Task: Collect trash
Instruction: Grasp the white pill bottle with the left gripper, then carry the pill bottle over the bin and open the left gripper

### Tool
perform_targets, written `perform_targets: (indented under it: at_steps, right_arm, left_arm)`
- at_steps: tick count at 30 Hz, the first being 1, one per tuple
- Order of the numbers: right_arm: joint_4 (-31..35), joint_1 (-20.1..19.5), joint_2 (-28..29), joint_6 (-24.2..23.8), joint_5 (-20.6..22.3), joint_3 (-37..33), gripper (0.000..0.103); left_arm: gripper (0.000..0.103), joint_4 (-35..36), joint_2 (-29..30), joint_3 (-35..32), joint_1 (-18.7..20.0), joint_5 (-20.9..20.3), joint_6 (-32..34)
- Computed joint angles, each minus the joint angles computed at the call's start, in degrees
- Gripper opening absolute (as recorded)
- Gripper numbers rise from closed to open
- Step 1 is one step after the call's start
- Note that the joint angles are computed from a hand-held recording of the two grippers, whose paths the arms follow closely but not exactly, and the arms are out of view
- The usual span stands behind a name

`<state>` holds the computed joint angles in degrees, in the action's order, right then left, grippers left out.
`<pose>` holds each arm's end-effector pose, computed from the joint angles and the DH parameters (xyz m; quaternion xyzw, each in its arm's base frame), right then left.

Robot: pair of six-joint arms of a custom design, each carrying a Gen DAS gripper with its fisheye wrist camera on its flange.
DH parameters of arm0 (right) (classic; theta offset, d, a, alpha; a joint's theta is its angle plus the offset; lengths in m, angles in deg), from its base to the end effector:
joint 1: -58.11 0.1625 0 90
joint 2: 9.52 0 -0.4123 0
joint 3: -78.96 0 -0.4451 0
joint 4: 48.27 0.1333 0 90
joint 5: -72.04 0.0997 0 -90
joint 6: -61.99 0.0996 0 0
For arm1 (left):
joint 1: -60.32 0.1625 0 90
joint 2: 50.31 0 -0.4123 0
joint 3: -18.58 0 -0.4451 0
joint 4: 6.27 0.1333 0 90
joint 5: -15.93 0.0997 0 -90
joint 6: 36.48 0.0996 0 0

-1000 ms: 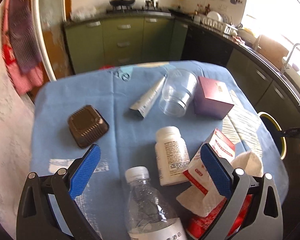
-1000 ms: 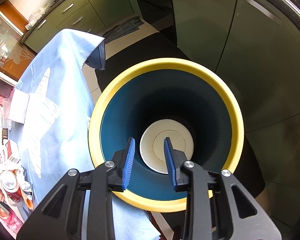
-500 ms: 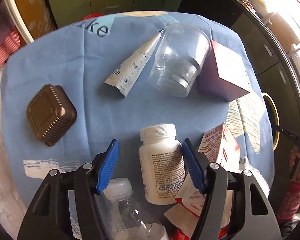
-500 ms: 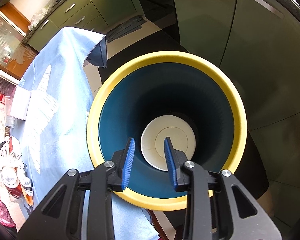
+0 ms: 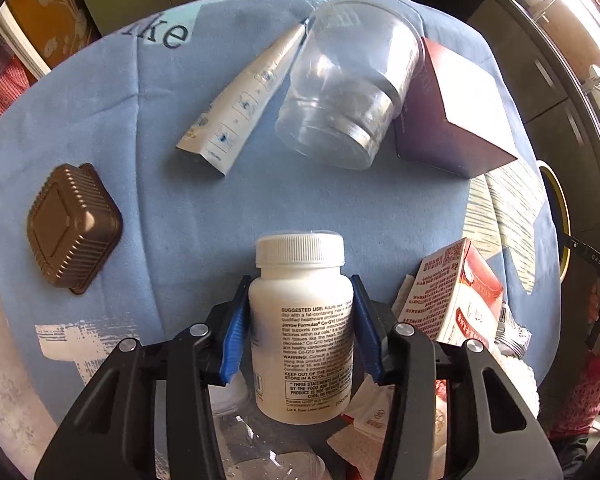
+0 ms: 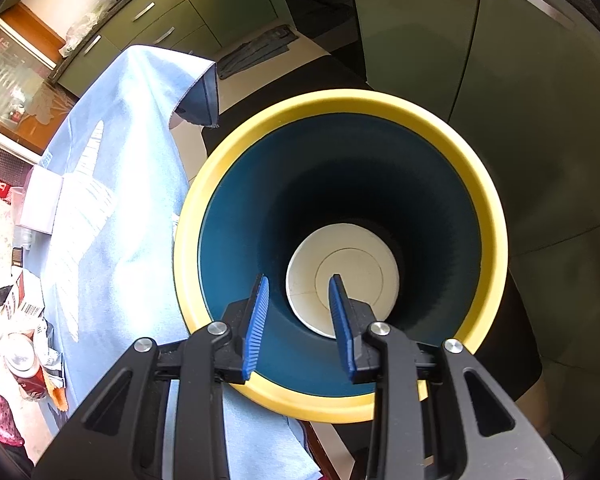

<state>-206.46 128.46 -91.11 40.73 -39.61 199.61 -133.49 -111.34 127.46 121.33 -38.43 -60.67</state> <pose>-0.0900 -0.5392 0.2576 -0.0339 -0.9512 0.1679 0.2566 -0.1144 -0.6013 0.0953 0.0680 0.9459 -0.0575 0.3120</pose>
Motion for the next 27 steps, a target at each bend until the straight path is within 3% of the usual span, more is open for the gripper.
perform_targets:
  at_steps: [10, 15, 20, 27]
  right_arm:
    - [-1.5, -0.6, -1.8, -0.9, 2.2, 1.6, 0.03]
    - [-2.0, -1.2, -3.4, -1.6, 3.6, 2.7, 0.03]
    - [-3.9, -1.3, -6.0, -2.9, 4.3, 4.4, 0.03]
    - [-9.0, -1.6, -11.9, -6.5, 4.6, 8.6, 0.03]
  left_arm:
    - [0.047, -4.4, -3.7, 1.1, -4.6, 6.3, 2.4]
    - [0.047, -4.9, -6.3, 1.8, -7.0, 7.6, 4.2]
    - [0.047, -6.4, -7.6, 3.9, -12.0, 5.4, 5.6]
    - [0.047, -9.2, 0.7, -0.2, -18.1, -2.7, 12.5]
